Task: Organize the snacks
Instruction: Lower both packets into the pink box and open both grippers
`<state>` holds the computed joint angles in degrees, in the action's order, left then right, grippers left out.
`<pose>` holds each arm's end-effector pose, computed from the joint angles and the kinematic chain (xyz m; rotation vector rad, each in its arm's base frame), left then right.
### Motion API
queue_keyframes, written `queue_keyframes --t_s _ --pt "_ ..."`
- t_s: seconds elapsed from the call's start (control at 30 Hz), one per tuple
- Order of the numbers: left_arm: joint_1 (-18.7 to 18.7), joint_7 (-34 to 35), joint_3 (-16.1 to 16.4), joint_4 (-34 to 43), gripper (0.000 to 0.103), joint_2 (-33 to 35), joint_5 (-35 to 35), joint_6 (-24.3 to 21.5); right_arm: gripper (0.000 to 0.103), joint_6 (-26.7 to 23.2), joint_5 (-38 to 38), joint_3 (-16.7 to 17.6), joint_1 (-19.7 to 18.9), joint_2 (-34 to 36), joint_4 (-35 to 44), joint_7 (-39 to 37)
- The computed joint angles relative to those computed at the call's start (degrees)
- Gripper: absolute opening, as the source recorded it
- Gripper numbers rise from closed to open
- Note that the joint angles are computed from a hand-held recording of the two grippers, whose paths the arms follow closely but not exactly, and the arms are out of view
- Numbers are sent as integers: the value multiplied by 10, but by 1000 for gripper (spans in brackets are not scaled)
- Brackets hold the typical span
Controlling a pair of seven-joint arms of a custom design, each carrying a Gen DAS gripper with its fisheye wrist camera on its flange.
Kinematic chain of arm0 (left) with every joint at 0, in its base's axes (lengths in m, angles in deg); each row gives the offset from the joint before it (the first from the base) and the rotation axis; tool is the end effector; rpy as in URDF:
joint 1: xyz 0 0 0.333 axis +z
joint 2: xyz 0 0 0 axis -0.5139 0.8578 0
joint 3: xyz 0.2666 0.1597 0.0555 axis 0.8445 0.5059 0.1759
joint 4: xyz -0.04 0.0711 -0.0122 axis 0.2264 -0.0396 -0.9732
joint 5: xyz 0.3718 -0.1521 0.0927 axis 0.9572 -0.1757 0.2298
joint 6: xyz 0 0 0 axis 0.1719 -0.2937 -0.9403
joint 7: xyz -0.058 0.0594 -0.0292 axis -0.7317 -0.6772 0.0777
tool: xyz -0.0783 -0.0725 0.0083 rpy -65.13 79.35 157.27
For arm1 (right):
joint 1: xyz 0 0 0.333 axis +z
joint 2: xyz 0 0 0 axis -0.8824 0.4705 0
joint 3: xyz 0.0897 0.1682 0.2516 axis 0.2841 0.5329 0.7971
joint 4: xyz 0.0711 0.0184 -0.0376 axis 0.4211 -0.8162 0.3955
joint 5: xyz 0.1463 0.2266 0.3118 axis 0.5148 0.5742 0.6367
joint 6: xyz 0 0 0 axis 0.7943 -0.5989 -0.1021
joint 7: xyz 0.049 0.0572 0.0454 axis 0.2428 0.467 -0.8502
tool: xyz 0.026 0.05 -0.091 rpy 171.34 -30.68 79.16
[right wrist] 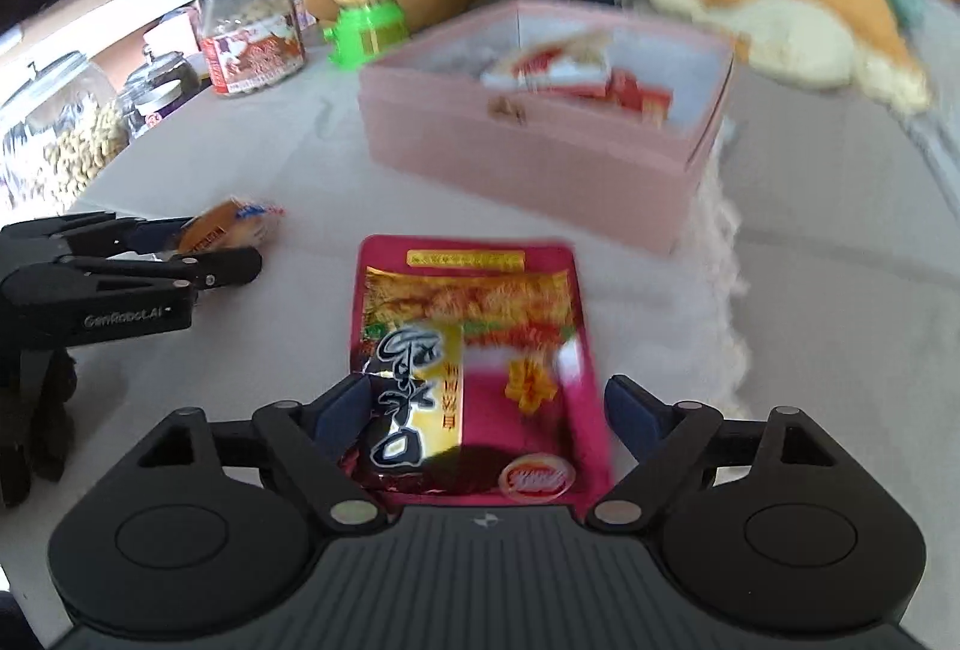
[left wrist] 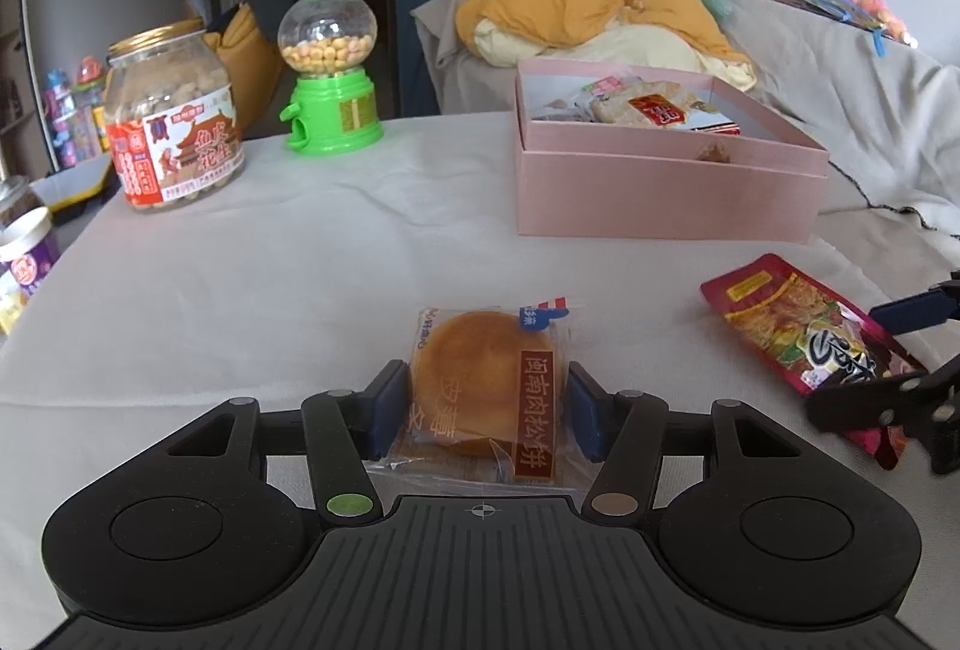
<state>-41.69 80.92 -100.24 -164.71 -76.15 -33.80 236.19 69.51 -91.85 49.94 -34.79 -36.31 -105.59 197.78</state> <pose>0.5486 -0.2322 0.4414 -1.2007 2.1578 -1.0489 0.4680 0.3665 0.4373 -1.6761 1.8221 -0.6490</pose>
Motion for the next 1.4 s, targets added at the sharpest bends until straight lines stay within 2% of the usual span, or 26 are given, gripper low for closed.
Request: queue_keyframes --t_s 0.03,0.07,0.13,0.17,0.2,0.37,0.43,0.63,0.7,0.83,0.93,1.0,1.03,1.07,1.1,1.13,1.17,1.2,1.23,1.33,1.4 --pt "1 5 -1 1 61 0 -6 -1 103 7 3 -1 -1 9 7 -1" --pt "2 8 -2 2 61 0 -11 -3 103 -6 -5 -1 2 20 20 2" --pt "3 20 -3 3 61 -1 -25 -5 103 -53 4 1 14 44 52 -39" --pt "3 27 -3 4 61 -1 -34 -7 103 -53 11 -2 17 42 52 -49" --pt "3 34 -3 6 61 -1 -41 -9 101 -43 27 -5 16 38 46 -66" --pt "-2 41 3 8 61 0 -51 -12 73 -25 39 -2 12 -18 -9 -69" --pt "-4 42 4 8 61 0 -52 -12 69 -41 39 7 9 -30 -14 -56" --pt "-4 51 5 10 61 0 -67 -15 68 -60 -16 27 -2 -47 -9 -13" --pt "-9 10 15 10 60 -3 -36 -25 68 -65 -26 31 -2 -49 -6 -14" --pt "3 51 20 68 60 -2 -132 -133 68 -73 -40 35 -2 -53 -5 -14" --pt "-12 96 14 147 60 23 -165 -129 69 -84 -53 37 -1 -52 -4 -12" --pt "-4 132 -9 229 61 65 -214 -132 69 -80 -57 36 -2 -54 -7 -7" --pt "-15 110 -5 272 63 93 -207 -136 69 -78 -59 35 -3 -54 -8 -4" --pt "-46 53 18 322 63 131 -161 -136 69 -77 -60 34 -4 -54 -8 0" --pt "-84 -32 61 370 62 170 -74 -164 69 -76 -63 34 -5 -53 -8 4" --pt "-102 -129 88 420 60 206 26 -217 69 -76 -65 34 -5 -51 -6 6" --pt "-107 -191 95 460 60 234 85 -255 69 -79 -66 34 -5 -50 -5 8" --pt "-98 -213 82 480 60 250 105 -265 69 -84 -67 34 -5 -48 -4 9" --pt "-75 -195 51 480 60 254 89 -256 70 -87 -70 34 -5 -49 -5 11" --pt "-33 -103 -10 416 60 226 28 -162 70 -85 -70 31 -7 -55 -14 17" --pt "15 -50 -62 357 60 192 -26 -109 70 -91 -71 30 -10 -55 -13 22"
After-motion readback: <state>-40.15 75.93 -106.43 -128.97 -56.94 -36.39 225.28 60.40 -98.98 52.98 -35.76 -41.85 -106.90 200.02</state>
